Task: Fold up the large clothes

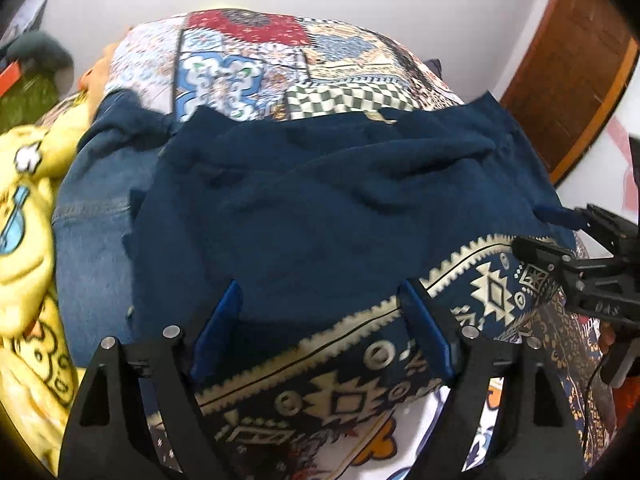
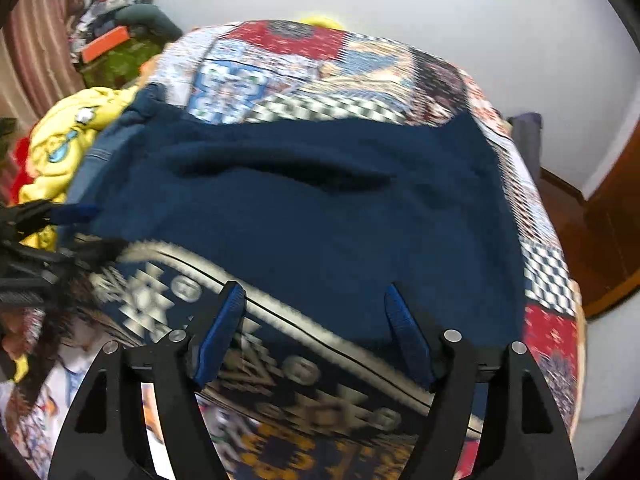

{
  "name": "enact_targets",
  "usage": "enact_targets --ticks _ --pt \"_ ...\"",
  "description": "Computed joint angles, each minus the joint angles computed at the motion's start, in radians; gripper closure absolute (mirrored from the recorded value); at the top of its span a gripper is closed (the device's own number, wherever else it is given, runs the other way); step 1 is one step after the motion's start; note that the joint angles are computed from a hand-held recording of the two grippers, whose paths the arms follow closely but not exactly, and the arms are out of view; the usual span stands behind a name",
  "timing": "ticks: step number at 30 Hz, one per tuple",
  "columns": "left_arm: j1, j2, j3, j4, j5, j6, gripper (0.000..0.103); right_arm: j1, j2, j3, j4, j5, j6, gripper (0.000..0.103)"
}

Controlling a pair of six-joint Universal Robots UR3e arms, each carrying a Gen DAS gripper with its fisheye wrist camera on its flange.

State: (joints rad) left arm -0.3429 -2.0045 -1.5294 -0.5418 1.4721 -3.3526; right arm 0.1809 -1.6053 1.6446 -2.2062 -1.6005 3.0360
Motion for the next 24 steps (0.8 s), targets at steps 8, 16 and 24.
enact_targets --ticks 8,16,24 --pt "0.093 0.138 -0.233 0.012 0.073 -0.067 0.018 -0.221 -0.202 0.154 0.074 0.105 -0.001 0.031" --pt "0.235 0.347 -0.490 0.002 0.037 -0.144 0.018 -0.361 -0.361 0.203 0.202 0.109 -0.031 0.031" --pt "0.365 0.570 -0.730 0.082 -0.329 -0.215 0.018 -0.411 -0.493 0.198 0.300 0.162 -0.051 0.031"
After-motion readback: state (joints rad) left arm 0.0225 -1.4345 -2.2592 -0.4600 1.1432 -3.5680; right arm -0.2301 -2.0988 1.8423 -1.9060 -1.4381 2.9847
